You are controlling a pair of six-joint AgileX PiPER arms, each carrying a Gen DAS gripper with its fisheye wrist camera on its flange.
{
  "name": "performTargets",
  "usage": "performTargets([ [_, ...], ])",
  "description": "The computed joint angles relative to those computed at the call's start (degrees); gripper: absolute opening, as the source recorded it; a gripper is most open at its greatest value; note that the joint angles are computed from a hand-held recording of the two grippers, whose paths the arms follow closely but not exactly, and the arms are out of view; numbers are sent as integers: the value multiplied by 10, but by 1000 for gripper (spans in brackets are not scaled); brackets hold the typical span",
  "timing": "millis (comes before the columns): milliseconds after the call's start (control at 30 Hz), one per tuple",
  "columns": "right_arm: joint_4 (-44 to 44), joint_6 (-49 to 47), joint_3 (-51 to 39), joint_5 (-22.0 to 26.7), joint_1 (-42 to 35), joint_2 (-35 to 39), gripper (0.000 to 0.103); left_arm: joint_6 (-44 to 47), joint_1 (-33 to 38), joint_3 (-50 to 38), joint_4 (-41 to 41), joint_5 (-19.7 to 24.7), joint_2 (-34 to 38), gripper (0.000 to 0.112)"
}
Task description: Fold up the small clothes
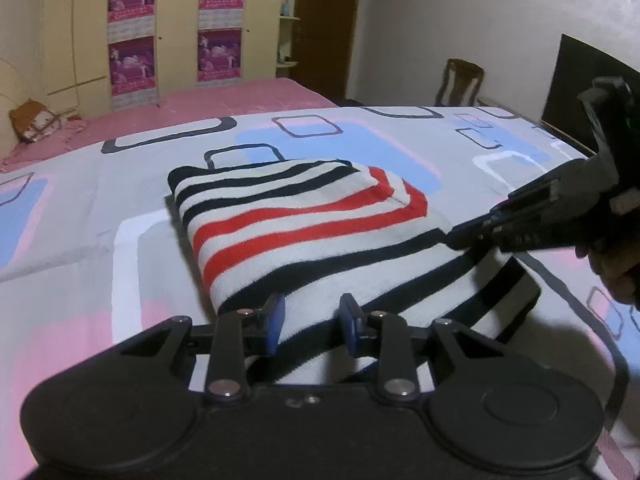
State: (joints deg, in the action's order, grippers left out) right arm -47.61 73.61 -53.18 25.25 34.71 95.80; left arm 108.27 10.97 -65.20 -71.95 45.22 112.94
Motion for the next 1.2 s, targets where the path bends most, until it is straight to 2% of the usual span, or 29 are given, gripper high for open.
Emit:
performTargets([
  [100, 0, 6, -2, 11, 6, -9, 3, -21, 1, 13, 13, -13, -25, 29],
  [167, -46, 67, 28, 14, 35, -55, 3, -22, 21, 36, 16, 0, -56, 25],
  [300, -35, 77, 63, 26, 99, -97, 3, -26, 59, 96, 34, 11, -107, 24],
  [400, -6, 64, 67, 48, 114, -71, 3, -22, 46, 133, 40, -39, -115, 26],
  [500, -73, 152, 103, 9, 102, -64, 3, 9, 35, 158, -2, -79, -113, 26],
  [567, -82, 163, 106, 7, 100, -64, 3, 9, 26, 172, -20, -98, -124, 26],
  [667, -88, 183, 112, 34, 124, -92, 3, -1, 23, 192, -25, -115, -157, 25],
  [867, -101, 244, 145, 132, 225, -200, 3, -13, 32, 253, -30, -102, -254, 24],
  [1000, -89, 269, 149, 210, 296, -246, 3, -38, 32, 294, -20, -94, -326, 38],
  [1033, -84, 278, 150, 228, 312, -255, 7, -46, 29, 301, -19, -96, -341, 54],
  [1067, -80, 292, 153, 250, 332, -263, 17, -42, 33, 318, -32, -96, -365, 69],
  [1100, -81, 308, 151, 271, 348, -262, 69, -25, 36, 336, -59, -97, -386, 101],
  [1133, -91, 347, 157, 311, 387, -267, 101, -6, 41, 359, -87, -101, -417, 103],
  [1167, -107, 380, 163, 351, 426, -268, 103, -7, 40, 372, -92, -108, -439, 103],
  [1200, -104, 390, 164, 371, 446, -269, 103, -28, 41, 379, -74, -108, -459, 103],
])
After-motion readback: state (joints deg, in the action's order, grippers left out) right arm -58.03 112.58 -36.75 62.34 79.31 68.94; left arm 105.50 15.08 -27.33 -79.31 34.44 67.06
